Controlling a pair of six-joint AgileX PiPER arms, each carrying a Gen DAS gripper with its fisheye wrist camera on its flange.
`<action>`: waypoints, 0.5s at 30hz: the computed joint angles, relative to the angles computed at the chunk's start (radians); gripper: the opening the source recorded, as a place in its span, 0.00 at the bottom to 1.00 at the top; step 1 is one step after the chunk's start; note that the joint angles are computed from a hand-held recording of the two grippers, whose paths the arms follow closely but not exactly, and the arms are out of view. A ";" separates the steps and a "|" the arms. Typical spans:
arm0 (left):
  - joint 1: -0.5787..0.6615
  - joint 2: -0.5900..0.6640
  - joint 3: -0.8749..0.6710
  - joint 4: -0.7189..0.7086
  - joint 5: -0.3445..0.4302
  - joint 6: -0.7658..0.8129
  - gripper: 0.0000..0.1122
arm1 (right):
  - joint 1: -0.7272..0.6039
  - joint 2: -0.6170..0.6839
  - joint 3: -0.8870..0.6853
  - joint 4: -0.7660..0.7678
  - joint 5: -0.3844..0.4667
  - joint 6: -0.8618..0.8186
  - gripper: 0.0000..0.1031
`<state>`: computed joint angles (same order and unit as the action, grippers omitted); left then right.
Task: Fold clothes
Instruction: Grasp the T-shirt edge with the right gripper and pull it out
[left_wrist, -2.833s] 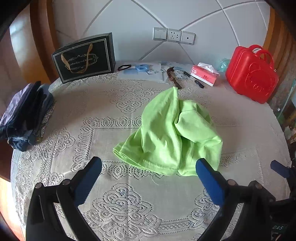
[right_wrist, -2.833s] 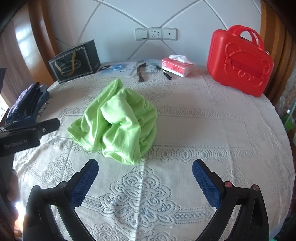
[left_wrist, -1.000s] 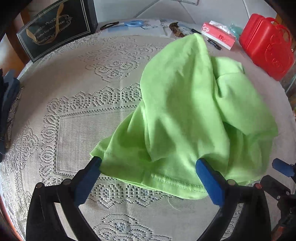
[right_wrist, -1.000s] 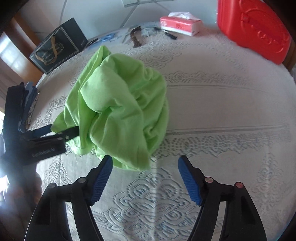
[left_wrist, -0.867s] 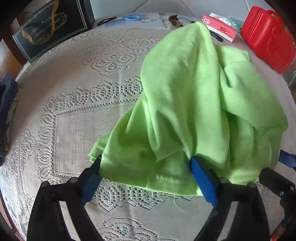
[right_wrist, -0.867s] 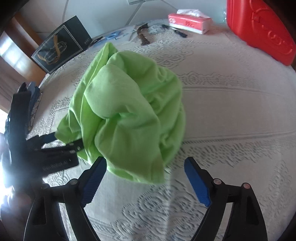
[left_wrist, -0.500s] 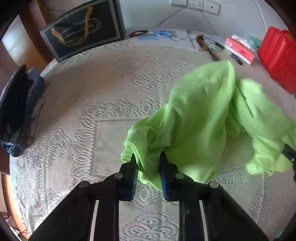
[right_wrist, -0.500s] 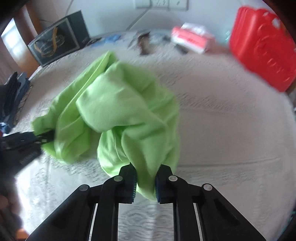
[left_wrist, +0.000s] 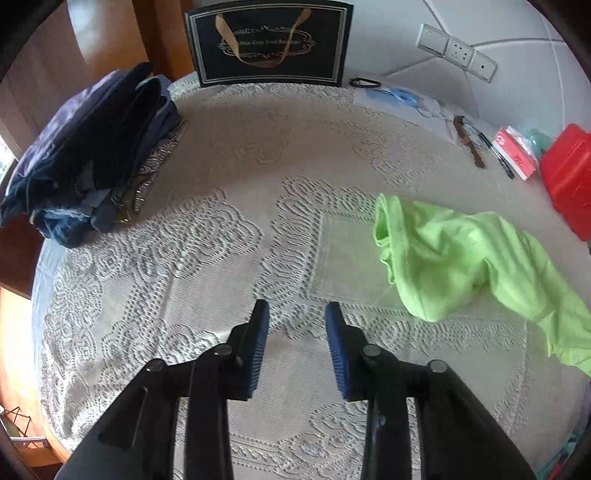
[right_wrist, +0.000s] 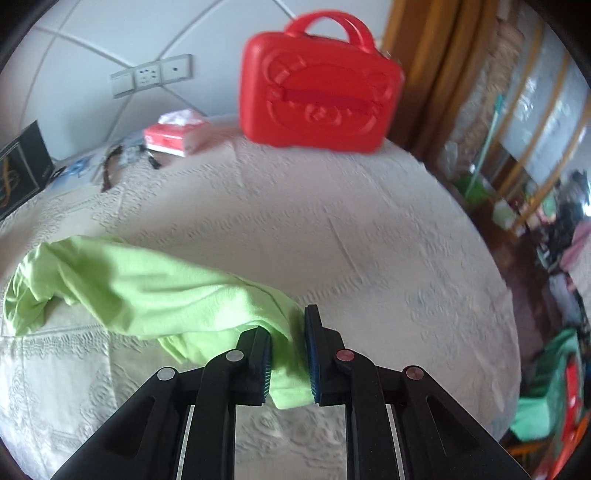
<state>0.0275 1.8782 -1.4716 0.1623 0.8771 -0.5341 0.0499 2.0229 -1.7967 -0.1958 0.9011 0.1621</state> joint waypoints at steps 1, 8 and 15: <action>-0.013 0.003 0.000 -0.018 -0.011 0.014 0.49 | -0.013 -0.012 0.019 0.019 0.002 -0.007 0.29; -0.104 0.164 -0.211 -0.084 0.012 0.072 0.61 | -0.082 -0.067 0.123 0.190 -0.008 -0.099 0.41; -0.100 0.441 -0.575 -0.104 0.158 0.099 0.61 | -0.145 -0.045 0.101 0.326 0.017 -0.171 0.84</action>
